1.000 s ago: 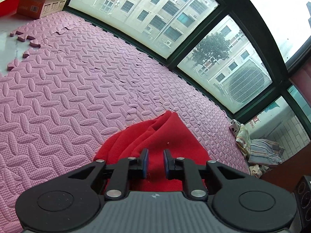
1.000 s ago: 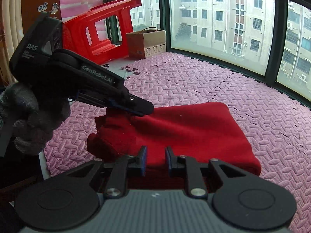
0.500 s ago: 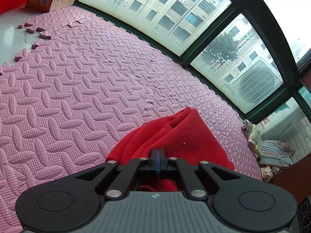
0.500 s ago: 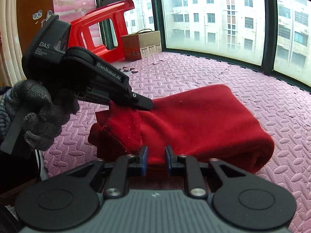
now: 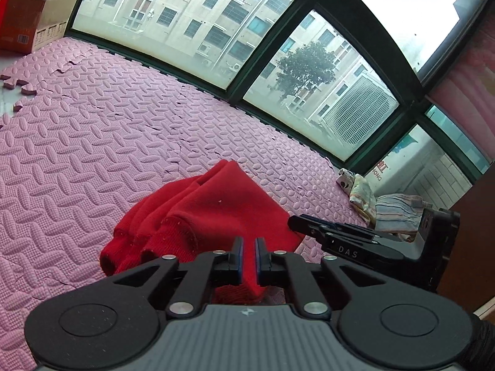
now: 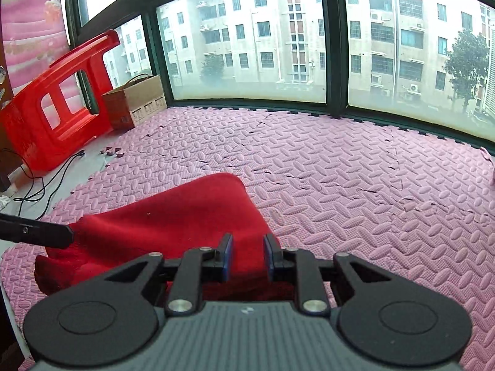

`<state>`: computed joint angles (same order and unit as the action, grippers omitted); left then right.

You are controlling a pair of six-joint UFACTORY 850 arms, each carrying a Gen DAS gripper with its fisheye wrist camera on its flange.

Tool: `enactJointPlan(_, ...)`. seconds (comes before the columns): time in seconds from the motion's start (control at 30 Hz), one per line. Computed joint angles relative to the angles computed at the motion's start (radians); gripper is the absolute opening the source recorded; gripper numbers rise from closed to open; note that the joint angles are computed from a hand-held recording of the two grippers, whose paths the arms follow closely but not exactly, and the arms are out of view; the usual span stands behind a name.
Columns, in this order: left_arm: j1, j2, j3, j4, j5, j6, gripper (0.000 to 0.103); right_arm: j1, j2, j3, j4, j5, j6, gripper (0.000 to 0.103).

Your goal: Fold clothes

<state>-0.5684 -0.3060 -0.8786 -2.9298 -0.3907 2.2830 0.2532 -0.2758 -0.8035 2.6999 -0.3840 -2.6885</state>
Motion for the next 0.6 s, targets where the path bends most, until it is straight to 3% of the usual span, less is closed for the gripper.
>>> enactJointPlan(0.27, 0.015, -0.023, 0.025, -0.001, 0.021, 0.006, 0.008, 0.01, -0.026, 0.04, 0.061, -0.053, -0.046, 0.022)
enactJointPlan(0.37, 0.018, -0.002, 0.027, 0.012, 0.022, 0.005, 0.008, 0.007, -0.008, 0.02, -0.003, 0.001, 0.025, 0.022)
enactJointPlan(0.47, 0.018, 0.019, 0.03, -0.006, -0.001, 0.034, 0.008, -0.005, -0.007, -0.01, -0.081, -0.013, 0.08, 0.023)
enactJointPlan(0.6, 0.025, 0.009, 0.014, -0.04, -0.008, 0.043, 0.008, -0.001, -0.084, -0.135, -0.234, 0.017, 0.222, 0.023)
